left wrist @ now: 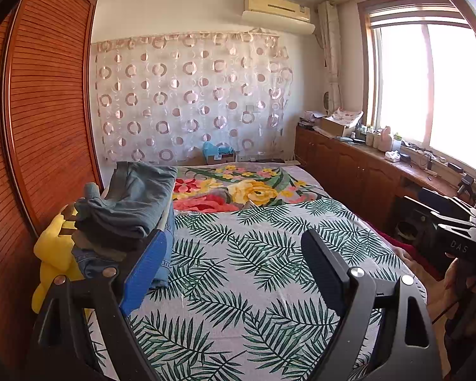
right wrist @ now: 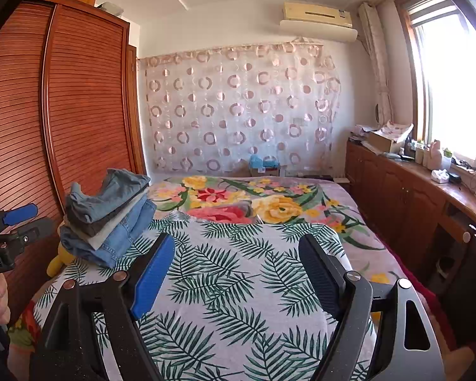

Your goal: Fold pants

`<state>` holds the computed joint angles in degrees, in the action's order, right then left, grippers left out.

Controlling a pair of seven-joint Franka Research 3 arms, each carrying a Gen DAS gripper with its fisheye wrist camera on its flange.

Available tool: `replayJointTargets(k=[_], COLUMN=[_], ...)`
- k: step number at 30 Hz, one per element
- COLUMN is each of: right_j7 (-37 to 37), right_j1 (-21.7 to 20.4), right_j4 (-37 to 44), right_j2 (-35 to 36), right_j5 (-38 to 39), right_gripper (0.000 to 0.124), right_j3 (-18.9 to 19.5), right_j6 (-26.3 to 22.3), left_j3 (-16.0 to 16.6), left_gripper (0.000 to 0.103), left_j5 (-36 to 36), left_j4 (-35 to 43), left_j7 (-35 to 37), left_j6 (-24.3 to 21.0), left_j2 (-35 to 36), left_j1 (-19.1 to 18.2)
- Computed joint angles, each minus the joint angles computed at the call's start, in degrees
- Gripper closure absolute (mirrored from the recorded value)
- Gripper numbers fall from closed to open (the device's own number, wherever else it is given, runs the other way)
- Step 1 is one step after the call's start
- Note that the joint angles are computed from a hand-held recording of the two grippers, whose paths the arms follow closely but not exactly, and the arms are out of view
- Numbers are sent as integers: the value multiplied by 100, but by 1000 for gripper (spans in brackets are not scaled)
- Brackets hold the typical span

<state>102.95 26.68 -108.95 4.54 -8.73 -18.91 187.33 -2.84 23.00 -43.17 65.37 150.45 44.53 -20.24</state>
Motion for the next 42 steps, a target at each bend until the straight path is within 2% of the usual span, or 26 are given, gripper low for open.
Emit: replayJointTargets(k=[2,5,6,10,11,15,17,19,22,23,24,27,30,33,35,38,39,40,42], right_j7=[74,-122,-61,-147,-253,-195,-291,-329,-513,-546,-499,-614,-661,-806,-993,-1122,-1110,-1184,-1205], right_j1=[94,-160,-33,-1,-87,181,110,236,98,113,304,235,359,269,-14,1,133,76,233], right_j4=[1,23,10,5,16,-5,-22,-24,-20,-11,-26,-32,-30,-39,-20,-41,-52,-49,-43], right_j2=[3,21,18,20,24,31,31,36,35,41,39,37,43,46,51,45,45,43,56], right_j5=[-69,115,59,155,259,223,324,367,553,588,547,663,718,849,1030,1152,1159,1231,1275], right_gripper=[42,41,41,41,41,41,40,40,40,40,40,40,40,40,40,40,40,40,40], right_j3=[-109,166,31,15,113,-154,-63,-188,-18,-30,-229,-138,-257,-150,159,163,33,104,-46], right_j6=[1,10,16,21,13,41,64,68,62,56,63,74,74,95,90,101,113,110,107], left_j3=[6,6,9,11,9,10,16,5,6,8,5,8,12,13,12,15,12,15,14], left_gripper=[16,16,16,16,16,16,16,16,16,16,16,16,16,16,16,16,16,16,16], left_j5=[3,5,10,18,18,25,34,30,33,36,35,43,54,62,60,60,59,62,66], left_j4=[-14,-13,-16,-51,-53,-68,-105,-101,-117,-120,-126,-146,-188,-190,-120,-128,-137,-142,-158], left_j7=[-13,-4,-6,-21,-22,-30,-50,-37,-40,-42,-43,-54,-71,-70,-72,-74,-70,-74,-72], left_j6=[13,9,6,31,34,44,59,64,71,75,80,91,118,121,96,103,107,109,120], left_j2=[-7,-4,-7,-24,-24,-29,-50,-46,-53,-54,-56,-66,-89,-87,-45,-47,-51,-53,-62], left_j1=[-2,-1,-6,-3,-1,0,-1,6,7,7,9,9,8,10,2,2,4,2,3])
